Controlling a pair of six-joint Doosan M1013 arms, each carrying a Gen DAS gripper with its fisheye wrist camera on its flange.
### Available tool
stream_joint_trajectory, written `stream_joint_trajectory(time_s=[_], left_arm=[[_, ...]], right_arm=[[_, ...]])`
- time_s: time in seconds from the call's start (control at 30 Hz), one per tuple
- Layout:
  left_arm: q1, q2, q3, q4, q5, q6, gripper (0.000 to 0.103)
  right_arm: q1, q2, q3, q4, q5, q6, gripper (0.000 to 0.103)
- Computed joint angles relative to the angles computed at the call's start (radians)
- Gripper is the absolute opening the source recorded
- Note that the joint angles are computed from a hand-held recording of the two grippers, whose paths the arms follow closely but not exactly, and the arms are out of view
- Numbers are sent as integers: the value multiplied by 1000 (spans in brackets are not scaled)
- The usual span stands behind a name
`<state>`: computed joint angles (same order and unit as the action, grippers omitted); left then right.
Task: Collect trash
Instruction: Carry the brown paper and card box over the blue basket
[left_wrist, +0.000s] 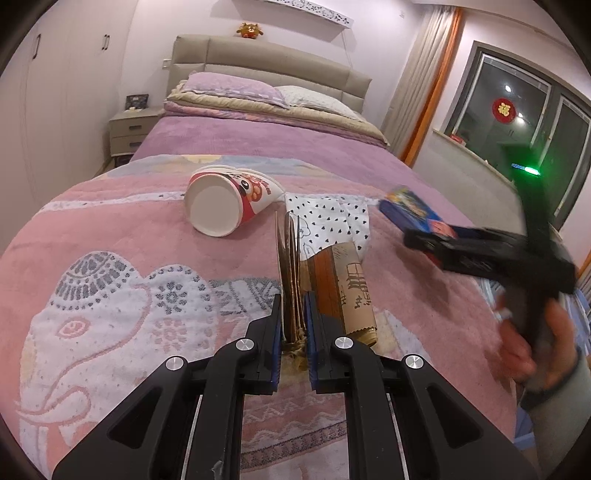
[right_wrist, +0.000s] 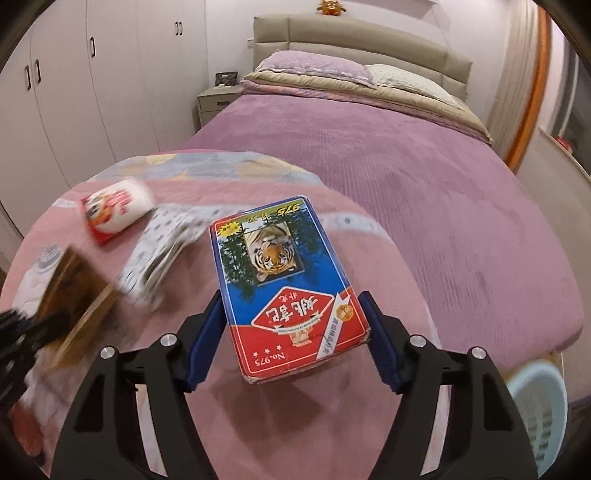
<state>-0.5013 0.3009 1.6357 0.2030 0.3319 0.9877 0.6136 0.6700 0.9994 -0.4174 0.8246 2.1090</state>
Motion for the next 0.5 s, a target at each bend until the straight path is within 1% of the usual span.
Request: stream_joint_trajectory(time_s=[0.03,0.1,0.2,0.3,0.37,0.47,0.5], left_arm=[[-9,0,-3,60,14,-43,9],[-28,-4,-6,131,30,-82,9],[-56,-22,2,148,14,-76,9],[-87,-36,3,169,-10,-63,9],[-104,-36,-4,157,-20,-35,9],[-132,-25,-36,48,-37,85,9],[-139,-21,-43,28,-40,108,9]], right_arm=[[10,-19,29,-23,0,28,67],[23,-59,90,-49,-18,78,67],[35,-123,185,-77,-62,175,66],[41,-192,282,-155,-94,330,66],[42,-224,324,-217,-100,417,66],[39,-274,388,-315,-85,555,66],[36,-287,404,-337,-80,591,66]])
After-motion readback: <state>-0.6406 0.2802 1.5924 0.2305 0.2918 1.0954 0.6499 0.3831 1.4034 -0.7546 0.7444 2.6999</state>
